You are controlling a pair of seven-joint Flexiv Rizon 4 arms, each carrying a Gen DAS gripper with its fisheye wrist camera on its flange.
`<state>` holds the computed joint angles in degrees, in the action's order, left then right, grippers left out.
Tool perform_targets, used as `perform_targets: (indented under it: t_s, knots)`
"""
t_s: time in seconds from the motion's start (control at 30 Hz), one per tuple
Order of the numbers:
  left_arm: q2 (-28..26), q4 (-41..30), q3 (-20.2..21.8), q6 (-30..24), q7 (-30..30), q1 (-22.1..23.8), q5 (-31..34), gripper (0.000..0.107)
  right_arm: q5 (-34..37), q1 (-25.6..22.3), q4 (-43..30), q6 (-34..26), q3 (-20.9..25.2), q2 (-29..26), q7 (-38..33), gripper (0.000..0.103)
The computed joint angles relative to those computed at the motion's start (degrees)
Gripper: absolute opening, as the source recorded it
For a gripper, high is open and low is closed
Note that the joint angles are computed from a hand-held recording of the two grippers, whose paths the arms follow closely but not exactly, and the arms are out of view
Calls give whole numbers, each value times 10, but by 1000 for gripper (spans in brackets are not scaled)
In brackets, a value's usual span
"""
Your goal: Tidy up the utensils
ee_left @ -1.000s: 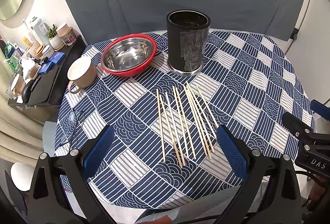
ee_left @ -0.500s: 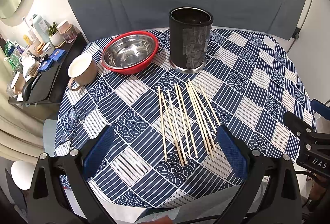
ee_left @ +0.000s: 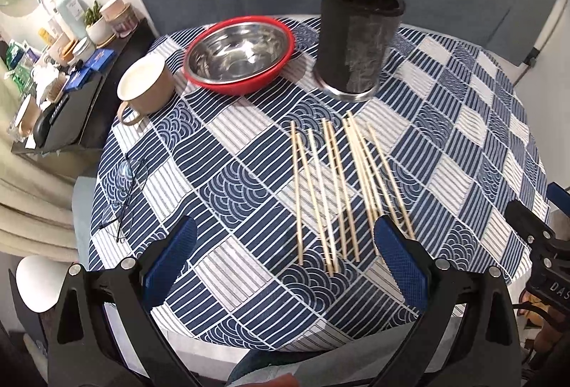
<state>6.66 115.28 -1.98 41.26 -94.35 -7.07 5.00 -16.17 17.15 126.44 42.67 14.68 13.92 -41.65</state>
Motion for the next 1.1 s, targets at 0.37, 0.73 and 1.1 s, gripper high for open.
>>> perform_targets:
  t_s: [0.37,0.73,1.1]
  knots:
    - [-39,-31,9,-50,-14,16,12,97,36,9,-31,-17,-16,-50,-47,95]
    - [-93,-41,13,-44,-18,12,32,97,33,11,-42,16,-25,-125,-81,95]
    - [-165,-60,21,-35,-20,-1,40,97,47,10,-50,30,-34,-188,-102,95]
